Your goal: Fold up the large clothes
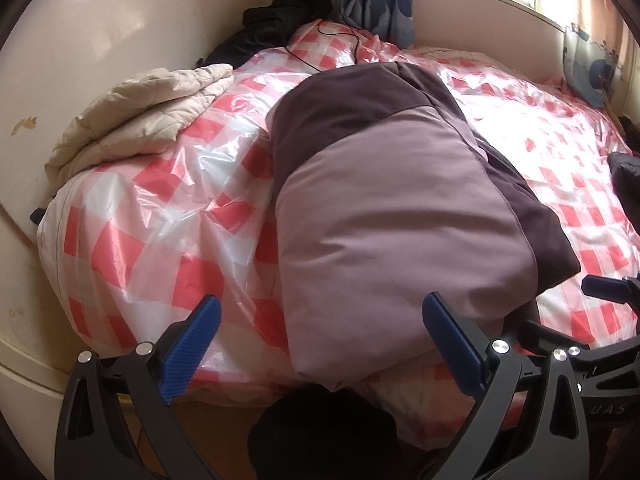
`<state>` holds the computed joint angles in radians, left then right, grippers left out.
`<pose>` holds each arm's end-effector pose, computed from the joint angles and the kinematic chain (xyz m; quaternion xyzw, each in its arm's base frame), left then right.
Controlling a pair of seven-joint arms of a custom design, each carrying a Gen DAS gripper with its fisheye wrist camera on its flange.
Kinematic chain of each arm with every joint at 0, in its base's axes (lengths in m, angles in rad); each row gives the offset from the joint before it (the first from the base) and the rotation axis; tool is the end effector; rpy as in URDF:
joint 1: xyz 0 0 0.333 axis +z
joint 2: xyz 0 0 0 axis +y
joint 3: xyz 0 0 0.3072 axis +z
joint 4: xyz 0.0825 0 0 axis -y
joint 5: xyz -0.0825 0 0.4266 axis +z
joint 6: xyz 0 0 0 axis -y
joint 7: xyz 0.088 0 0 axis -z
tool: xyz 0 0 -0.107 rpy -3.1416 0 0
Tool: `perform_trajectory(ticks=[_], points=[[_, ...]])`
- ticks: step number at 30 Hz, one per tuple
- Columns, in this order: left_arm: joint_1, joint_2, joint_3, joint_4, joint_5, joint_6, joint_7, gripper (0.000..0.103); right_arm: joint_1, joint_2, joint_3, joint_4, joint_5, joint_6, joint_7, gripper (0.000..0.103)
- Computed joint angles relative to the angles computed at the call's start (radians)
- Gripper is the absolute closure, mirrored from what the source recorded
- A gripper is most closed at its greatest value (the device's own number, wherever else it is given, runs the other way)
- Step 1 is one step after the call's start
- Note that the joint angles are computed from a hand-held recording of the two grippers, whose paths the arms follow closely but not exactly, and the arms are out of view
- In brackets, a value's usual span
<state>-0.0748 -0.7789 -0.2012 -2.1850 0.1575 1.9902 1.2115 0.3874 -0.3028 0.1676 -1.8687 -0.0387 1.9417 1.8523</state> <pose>0.3676 -0.1272 0.7146 -0.6961 0.6447 -0.1778 0.2612 0.4502 0.2908 0.6658 -0.7851 0.5896 -0.1074 0.1563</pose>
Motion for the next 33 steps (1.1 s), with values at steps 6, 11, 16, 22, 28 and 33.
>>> perform_trajectory(ticks=[6,11,16,22,28,33], points=[[0.005,0.011,-0.013,0.018,0.018,-0.037,-0.006,0.006,0.001,-0.005,-0.001,-0.007,0.004,-0.002,-0.001,0.006],[-0.013,0.007,0.011,0.017,-0.023,-0.033,-0.007,0.006,0.001,-0.007,-0.001,-0.009,0.002,-0.001,-0.006,0.006],[-0.013,0.004,0.004,0.021,-0.022,-0.038,-0.003,0.006,-0.001,-0.016,-0.001,-0.012,0.003,0.001,0.0,0.006],[-0.025,0.002,0.011,0.027,-0.049,-0.041,0.001,0.006,-0.007,-0.033,-0.002,-0.019,-0.003,-0.004,0.004,0.006],[-0.024,-0.004,0.007,0.033,-0.053,-0.045,-0.004,0.006,-0.014,-0.055,-0.003,-0.032,-0.005,-0.002,0.015,0.006],[-0.027,-0.012,0.001,0.036,-0.05,-0.052,-0.006,0.006,-0.016,-0.074,0.0,-0.042,-0.008,-0.003,0.019,0.006]])
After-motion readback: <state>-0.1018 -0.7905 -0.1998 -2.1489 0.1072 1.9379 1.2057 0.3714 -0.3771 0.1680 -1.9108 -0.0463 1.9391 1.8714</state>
